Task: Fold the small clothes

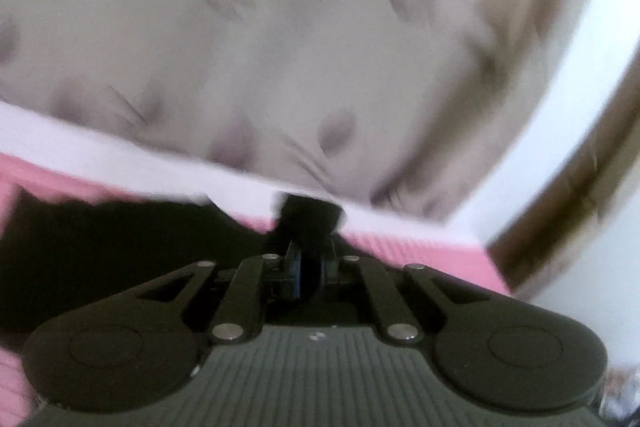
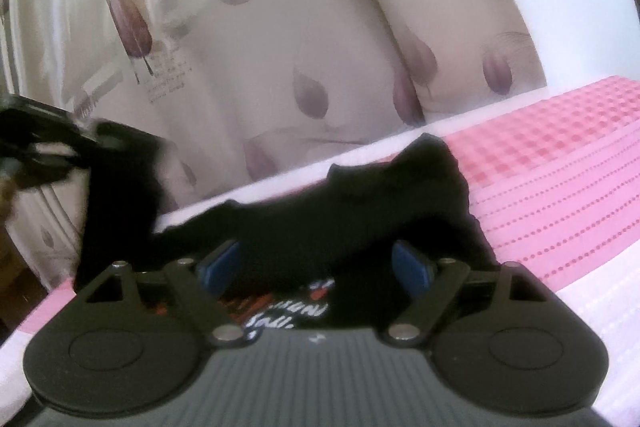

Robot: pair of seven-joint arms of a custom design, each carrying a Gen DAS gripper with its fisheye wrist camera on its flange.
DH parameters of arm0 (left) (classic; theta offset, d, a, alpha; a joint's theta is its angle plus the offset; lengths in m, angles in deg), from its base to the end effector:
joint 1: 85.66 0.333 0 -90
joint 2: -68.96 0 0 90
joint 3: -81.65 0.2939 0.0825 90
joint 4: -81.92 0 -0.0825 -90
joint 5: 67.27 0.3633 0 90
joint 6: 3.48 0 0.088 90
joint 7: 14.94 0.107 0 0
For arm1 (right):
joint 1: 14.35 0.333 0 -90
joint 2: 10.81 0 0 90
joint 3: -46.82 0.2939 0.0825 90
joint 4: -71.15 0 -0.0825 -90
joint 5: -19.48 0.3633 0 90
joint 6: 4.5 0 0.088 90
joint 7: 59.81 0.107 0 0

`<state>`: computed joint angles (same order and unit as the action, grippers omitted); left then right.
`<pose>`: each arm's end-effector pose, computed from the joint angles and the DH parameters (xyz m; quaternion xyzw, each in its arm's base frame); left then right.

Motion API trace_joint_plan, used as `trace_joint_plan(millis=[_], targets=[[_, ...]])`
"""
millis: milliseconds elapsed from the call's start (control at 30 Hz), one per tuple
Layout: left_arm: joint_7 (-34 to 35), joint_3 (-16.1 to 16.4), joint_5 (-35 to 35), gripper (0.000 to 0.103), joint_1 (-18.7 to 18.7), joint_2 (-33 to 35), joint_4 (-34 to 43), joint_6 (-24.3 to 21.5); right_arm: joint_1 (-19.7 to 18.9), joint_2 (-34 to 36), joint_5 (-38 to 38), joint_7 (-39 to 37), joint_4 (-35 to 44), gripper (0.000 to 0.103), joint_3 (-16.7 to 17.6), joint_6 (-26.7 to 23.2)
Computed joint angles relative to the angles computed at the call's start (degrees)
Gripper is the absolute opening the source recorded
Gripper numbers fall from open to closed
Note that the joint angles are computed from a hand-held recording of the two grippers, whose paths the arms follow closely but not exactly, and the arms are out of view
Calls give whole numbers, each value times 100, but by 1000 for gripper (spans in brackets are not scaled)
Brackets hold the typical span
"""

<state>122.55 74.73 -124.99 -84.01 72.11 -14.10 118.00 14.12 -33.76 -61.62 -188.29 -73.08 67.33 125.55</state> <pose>0.5898 -0.0910 0.6012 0.4333 -0.7591 0.4849 0.0299 0.2997 0.3106 0.4362 -0.3619 0.7338 -0.3557 0.4517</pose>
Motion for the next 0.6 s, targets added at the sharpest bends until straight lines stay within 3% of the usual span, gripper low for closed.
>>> trace_joint_plan(millis=[67, 133, 167, 200, 233, 267, 300, 367, 433, 533, 600], targets=[[267, -155, -20, 7, -195, -134, -443, 273, -4, -58, -95, 218, -62, 83, 15, 5], [759, -197, -343, 10, -287, -83, -639, -4, -3, -114, -161, 409, -124, 83, 23, 5], [970, -194, -485, 22, -302, -98, -758, -112, -5, -144, -207, 483, -155, 84, 17, 25], [1065, -208, -584, 48, -340, -117, -877, -145, -8, -173, -267, 571, -187, 84, 16, 47], [1064, -190, -658, 64, -347, -97, -910, -262, -6, -192, -292, 632, -209, 84, 24, 40], [1150, -167, -853, 92, -335, -146, -1015, -303, -4, -212, -316, 695, -231, 84, 31, 30], [1321, -130, -1184, 103, -312, -270, -1178, -273, -1, -232, -340, 748, -251, 85, 32, 30], [1738, 37, -1852, 103, -228, -547, -1503, -315, 6, -259, -372, 848, -279, 88, 59, -25], [1758, 199, -1988, 103, -158, -761, -1675, -377, 21, -277, -395, 908, -301, 89, 84, -90], [1724, 325, -1965, 103, -107, -1054, -2048, 343, 54, -273, -405, 890, -280, 89, 102, -164], [1871, 373, -2016, 103, -103, -1083, -2293, 906, 48, -273, -539, 652, -208, 89, -44, 154]])
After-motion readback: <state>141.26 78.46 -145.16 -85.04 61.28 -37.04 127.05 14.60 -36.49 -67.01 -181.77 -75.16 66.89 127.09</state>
